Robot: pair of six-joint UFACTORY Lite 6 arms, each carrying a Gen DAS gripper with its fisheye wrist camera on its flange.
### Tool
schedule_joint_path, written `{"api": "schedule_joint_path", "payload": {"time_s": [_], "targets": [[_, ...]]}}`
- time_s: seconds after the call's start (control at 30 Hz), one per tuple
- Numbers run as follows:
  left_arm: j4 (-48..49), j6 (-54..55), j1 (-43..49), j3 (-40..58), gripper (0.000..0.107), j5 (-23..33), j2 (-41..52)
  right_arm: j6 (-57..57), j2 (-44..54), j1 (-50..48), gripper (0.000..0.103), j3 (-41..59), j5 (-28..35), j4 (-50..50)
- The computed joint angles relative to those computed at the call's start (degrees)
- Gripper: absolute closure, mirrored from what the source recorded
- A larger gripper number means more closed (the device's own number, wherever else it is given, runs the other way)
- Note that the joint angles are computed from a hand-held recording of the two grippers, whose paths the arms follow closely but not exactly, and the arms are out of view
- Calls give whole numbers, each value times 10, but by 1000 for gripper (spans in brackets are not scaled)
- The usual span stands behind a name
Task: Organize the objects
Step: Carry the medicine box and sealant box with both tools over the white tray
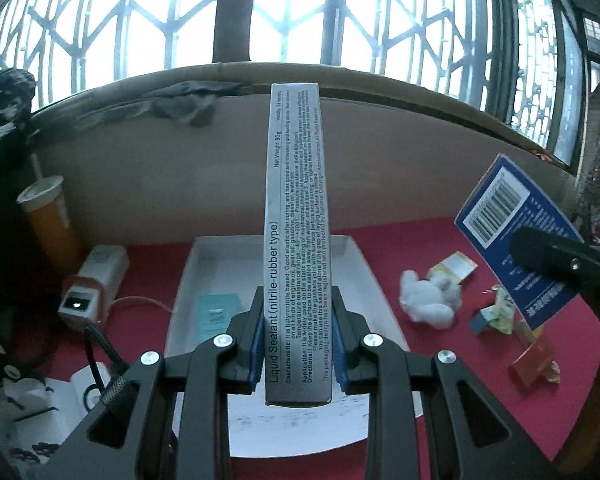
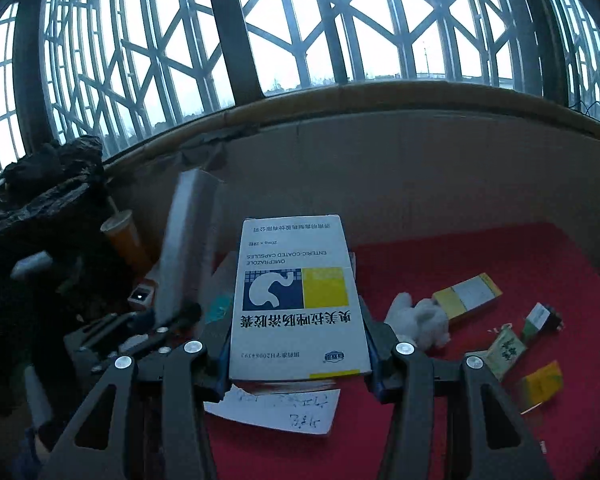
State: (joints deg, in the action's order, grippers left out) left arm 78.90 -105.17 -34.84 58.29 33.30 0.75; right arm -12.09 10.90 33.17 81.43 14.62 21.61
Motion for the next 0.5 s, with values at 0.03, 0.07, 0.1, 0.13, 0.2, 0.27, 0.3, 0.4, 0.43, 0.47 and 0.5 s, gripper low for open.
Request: {"api": "schedule_joint_path", "payload": {"time_s": [0.03,0.07,0.1,0.13,0.2,0.27,0.3,0.4,0.43,0.47,0.5], "targets": [[3,-3,4,-8,81,-1,-6,7,5,3,49,0,-5,-6],[5,-4,10,-18,81,-2,-13,25,16,7,49,6,-7,-21],[6,-6,14,-25,81,-5,-17,37,25,9,49,12,-7,-31],[6,-7,18,-33,81,-8,-23,57,34,12,49,18,-8,-49],[7,-8,30,-47,81,-14,-32,105,55,21,49,32,-14,-94],[8,-4,43,-54,81,-23,-36,131,73,25,49,46,-14,-118],[10,-3,51,-57,81,-30,-37,143,84,28,49,55,-14,-129],[9,5,79,-61,81,-55,-38,173,109,33,49,74,-17,-156],[6,11,89,-60,81,-64,-35,176,117,34,49,79,-17,-157],[1,17,101,-58,81,-76,-33,182,126,36,49,87,-17,-162],[-1,20,105,-55,81,-78,-29,189,136,38,49,94,-16,-168]]}}
